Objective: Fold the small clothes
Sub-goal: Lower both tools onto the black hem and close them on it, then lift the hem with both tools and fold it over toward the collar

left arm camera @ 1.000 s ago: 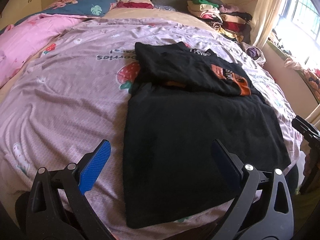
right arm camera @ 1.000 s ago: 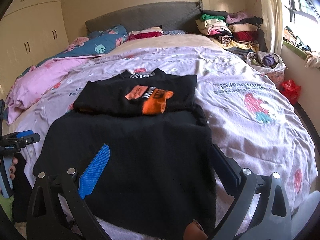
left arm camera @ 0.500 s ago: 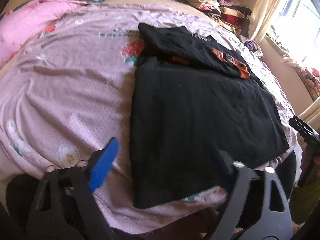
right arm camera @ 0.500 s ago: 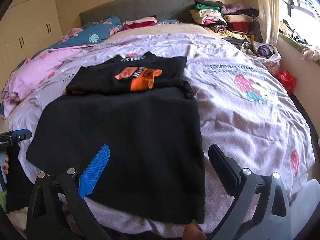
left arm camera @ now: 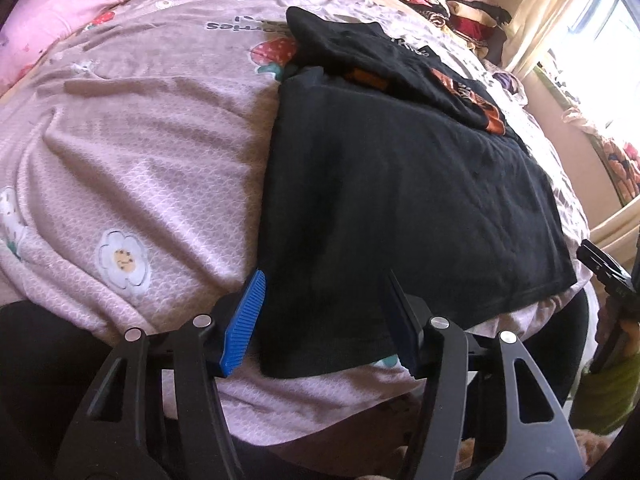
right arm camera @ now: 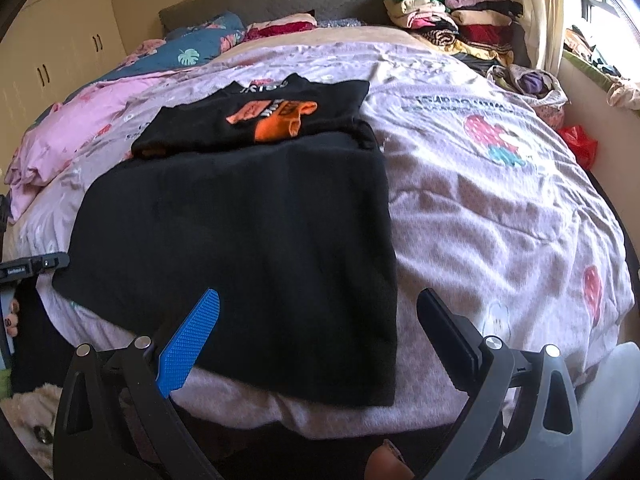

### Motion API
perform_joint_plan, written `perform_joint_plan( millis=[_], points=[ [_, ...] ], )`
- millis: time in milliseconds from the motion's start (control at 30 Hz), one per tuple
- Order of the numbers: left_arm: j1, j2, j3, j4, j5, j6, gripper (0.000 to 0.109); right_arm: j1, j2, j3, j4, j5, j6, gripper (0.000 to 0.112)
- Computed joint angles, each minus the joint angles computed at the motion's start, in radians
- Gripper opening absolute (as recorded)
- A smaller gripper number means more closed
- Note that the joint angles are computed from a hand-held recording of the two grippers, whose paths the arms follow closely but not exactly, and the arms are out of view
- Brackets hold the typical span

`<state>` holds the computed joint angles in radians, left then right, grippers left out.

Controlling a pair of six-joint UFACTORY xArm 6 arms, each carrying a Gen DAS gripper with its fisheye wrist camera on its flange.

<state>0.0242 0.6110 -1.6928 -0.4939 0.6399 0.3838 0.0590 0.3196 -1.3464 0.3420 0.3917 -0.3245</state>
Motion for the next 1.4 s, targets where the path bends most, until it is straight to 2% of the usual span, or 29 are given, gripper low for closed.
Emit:
perform_joint_plan(
  millis=[167,200,333,467,567,600,633,700,833,900,967,1133,1200,1400],
  points=[
    [0.011,0.004,0.008,0.003,0.009,-0.018,0.055,-0.013,-0.014,0.021,0.034,0.026,-0.036,0.095],
    [0.012,0.007,0.007,0.002,0.015,-0.017,0.055,-0.015,-0.014,0.023,0.036,0.027,-0.036,0.088],
    [0.010,0.019,0.001,0.005,0.018,-0.022,0.055,-0.032,-0.009,0.012,0.056,0.073,-0.047,0.070],
    [0.013,0.027,-0.006,-0.012,0.022,-0.015,0.055,-0.044,0.015,-0.010,0.022,0.123,-0.013,0.066],
    [0.014,0.032,-0.013,-0.021,0.027,-0.015,0.056,-0.049,0.017,0.006,0.020,0.118,-0.020,0.043],
    [0.015,0.035,-0.019,-0.026,0.031,-0.014,0.056,-0.048,0.011,0.016,0.045,0.113,-0.044,0.020],
    [0.017,0.037,-0.021,-0.035,0.035,-0.012,0.056,-0.048,0.006,0.023,0.081,0.112,-0.078,0.009],
    [0.021,0.039,-0.026,-0.047,0.045,-0.012,0.056,-0.043,-0.013,0.048,0.126,0.090,-0.127,0.009],
    [0.024,0.040,-0.030,-0.052,0.052,-0.013,0.056,-0.042,-0.065,0.068,0.386,0.087,-0.342,0.008],
    [0.022,0.033,-0.019,-0.032,0.037,-0.030,0.046,-0.040,-0.090,0.071,0.482,0.076,-0.424,0.008],
    [0.029,0.028,-0.018,-0.084,0.055,-0.002,0.025,-0.041,-0.102,0.069,0.535,0.067,-0.462,0.008],
    [0.034,0.013,-0.004,-0.151,0.068,0.033,0.004,-0.045,-0.114,0.060,0.629,0.035,-0.510,0.008],
    [0.042,-0.005,0.010,-0.235,0.066,0.074,0.003,-0.043,-0.107,0.048,0.636,0.019,-0.513,0.008],
    [0.047,-0.055,0.021,-0.363,0.034,0.164,0.002,-0.032,-0.104,0.031,0.688,-0.027,-0.544,0.008]
  ],
)
